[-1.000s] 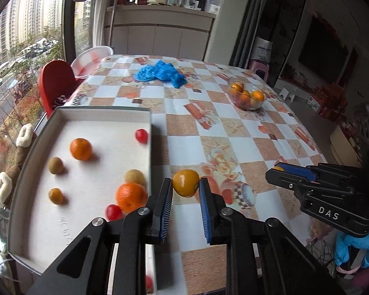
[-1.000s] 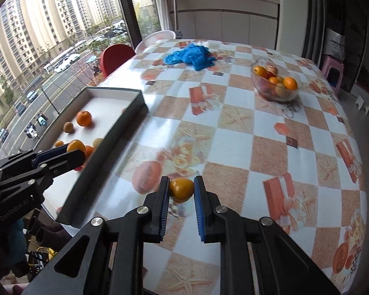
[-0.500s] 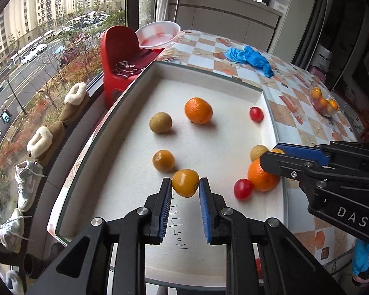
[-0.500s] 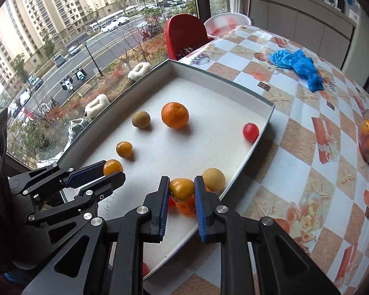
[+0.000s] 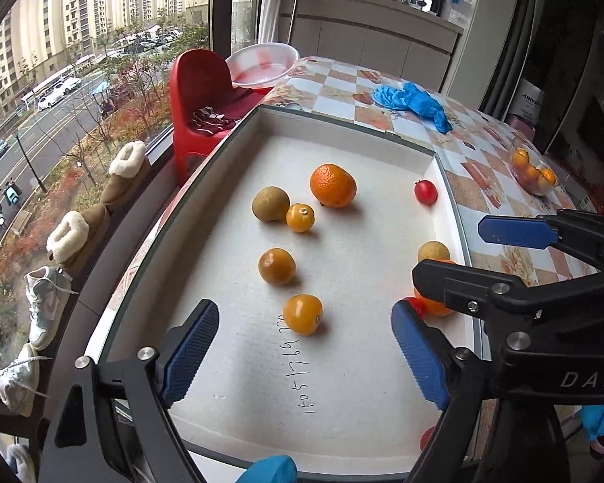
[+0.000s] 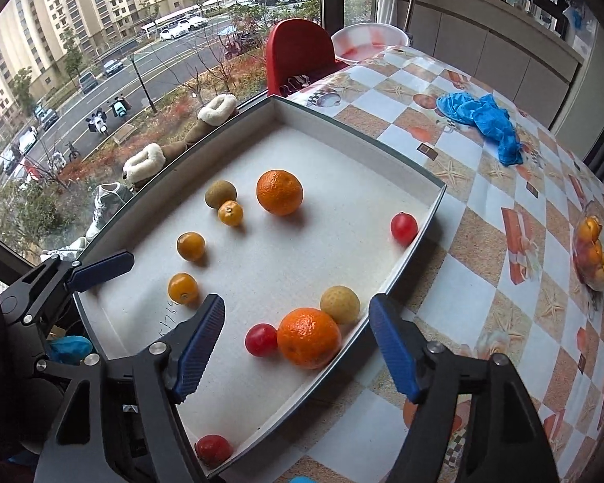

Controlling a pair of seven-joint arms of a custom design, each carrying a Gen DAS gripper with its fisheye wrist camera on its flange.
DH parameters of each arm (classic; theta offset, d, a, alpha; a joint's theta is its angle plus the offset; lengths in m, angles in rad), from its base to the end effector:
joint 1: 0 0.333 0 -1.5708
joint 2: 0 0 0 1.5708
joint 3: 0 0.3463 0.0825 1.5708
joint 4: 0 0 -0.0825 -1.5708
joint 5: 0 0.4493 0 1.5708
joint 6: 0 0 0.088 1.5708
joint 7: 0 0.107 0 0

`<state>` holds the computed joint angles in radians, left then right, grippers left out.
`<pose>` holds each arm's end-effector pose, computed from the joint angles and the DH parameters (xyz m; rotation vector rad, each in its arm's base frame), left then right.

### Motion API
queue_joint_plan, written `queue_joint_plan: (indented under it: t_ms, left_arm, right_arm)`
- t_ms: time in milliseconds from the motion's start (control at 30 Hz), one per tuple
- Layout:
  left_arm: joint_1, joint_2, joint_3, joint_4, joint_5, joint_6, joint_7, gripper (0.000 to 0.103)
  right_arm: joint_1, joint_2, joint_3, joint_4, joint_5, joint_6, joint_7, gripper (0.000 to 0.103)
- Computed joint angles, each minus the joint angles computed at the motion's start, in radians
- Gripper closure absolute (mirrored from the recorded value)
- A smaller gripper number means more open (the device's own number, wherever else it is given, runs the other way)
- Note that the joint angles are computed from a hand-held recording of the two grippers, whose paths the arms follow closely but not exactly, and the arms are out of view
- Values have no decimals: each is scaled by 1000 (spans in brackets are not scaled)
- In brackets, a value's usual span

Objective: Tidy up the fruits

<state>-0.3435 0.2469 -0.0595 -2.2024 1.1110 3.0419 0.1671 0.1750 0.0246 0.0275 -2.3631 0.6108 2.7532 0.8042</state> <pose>0.5388 -0.3041 0.2898 -1.8372 1.9737 -0.7774 0.5667 0.0924 0.3325 -2.2624 1.4322 -0.2018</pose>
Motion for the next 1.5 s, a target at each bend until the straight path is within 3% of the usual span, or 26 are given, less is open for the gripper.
queue_joint_plan:
  t_ms: [33,100,200,300,1500]
  left_arm:
    - [-9,-2,11,0,26,5,-26,0]
    - [-14,-7,16,1,62,-2,-61,1]
    - [20,-7,-31,-4,-41,-41,33,1]
    - [32,-5,-61,-2,-143,-102,125,1]
    - [13,-9,-64,2,-181,-161,163,1]
  right_arm:
    - [0,-1,0,0,-5,1,3,23]
    - [1,-6,-2,-3,-33,2,20,21]
    - [3,-9,-3,-5,-78,5,54,16]
    - [4,-9,-3,-9,-111,15,84,0]
    - [-8,-16,-11,-25,-128,20,93,0]
